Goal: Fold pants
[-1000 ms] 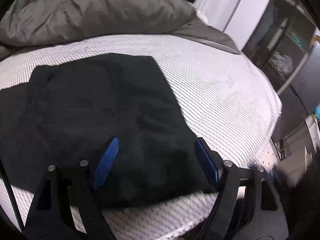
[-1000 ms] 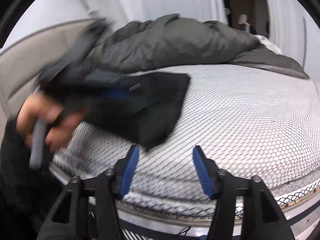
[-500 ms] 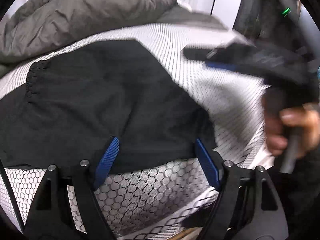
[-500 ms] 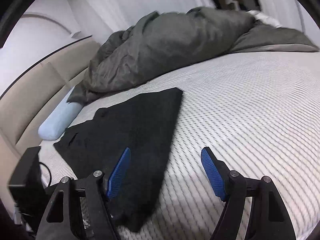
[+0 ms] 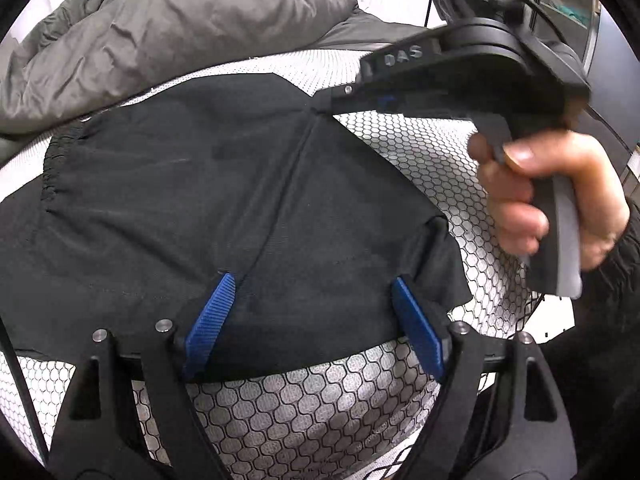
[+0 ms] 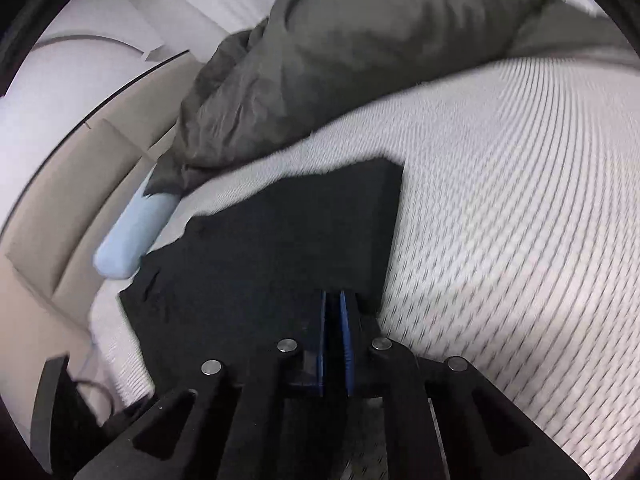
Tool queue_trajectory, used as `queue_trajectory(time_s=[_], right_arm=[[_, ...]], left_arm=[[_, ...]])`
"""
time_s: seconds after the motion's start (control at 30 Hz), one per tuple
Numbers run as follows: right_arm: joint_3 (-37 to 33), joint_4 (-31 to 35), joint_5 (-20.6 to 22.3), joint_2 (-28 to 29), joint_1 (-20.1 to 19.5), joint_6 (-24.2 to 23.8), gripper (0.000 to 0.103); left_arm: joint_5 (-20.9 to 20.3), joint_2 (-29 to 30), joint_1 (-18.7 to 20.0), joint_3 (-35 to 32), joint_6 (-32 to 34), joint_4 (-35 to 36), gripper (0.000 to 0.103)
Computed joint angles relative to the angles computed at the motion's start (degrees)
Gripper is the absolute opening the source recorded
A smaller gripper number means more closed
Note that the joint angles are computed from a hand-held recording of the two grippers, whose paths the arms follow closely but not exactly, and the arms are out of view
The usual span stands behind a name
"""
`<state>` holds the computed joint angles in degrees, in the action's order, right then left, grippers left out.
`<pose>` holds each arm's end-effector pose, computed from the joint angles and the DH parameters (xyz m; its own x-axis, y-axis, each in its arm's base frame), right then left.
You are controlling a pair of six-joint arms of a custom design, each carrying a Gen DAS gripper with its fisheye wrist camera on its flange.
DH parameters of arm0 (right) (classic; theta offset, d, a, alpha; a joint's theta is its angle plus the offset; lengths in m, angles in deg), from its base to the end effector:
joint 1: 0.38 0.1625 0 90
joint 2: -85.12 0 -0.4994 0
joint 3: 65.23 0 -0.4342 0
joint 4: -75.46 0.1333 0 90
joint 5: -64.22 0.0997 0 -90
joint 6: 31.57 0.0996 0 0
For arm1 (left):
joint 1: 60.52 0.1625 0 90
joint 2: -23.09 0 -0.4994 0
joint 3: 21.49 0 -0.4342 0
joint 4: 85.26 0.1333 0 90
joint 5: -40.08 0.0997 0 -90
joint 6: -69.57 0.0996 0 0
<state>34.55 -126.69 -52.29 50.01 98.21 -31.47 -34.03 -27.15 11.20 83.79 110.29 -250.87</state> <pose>0.1965 -0.7059 0.0705 -0.9341 0.1928 0.3004 -0.0993 0.6679 -0.7376 -0.0656 -0.7105 0.1359 -0.5235 0.7394 -0.4235 0.8380 0.5366 -0.0991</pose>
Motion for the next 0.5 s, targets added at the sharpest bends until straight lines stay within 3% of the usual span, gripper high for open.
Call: queue_trajectory(time_s=[0.03,0.17,0.3,0.5], right_arm=[[-0.8,0.3,-1.4,0.3,0.0,0.3,0.007],[1.2,1.6,1.8,-1.4,-1.5,5.1,0.024],[6.3,-0.9,4.8,-3.7,-1.6,6.3,0.031],[8.7,0.6,9.5,-4.2,-1.8,7.9,0.035]], left_arm=[[0.2,-0.1,0.1,-0.1,0.2,0.1,0.079],[2.5,-1.6,-1.0,0.3,0.2,2.8,0.08],[-3.4,-3.1,-0.6,-1.3,-5.8,6.2,0.08],[-3.9,-2.0,-1.2,0.4,-6.0,2.5,0.08]])
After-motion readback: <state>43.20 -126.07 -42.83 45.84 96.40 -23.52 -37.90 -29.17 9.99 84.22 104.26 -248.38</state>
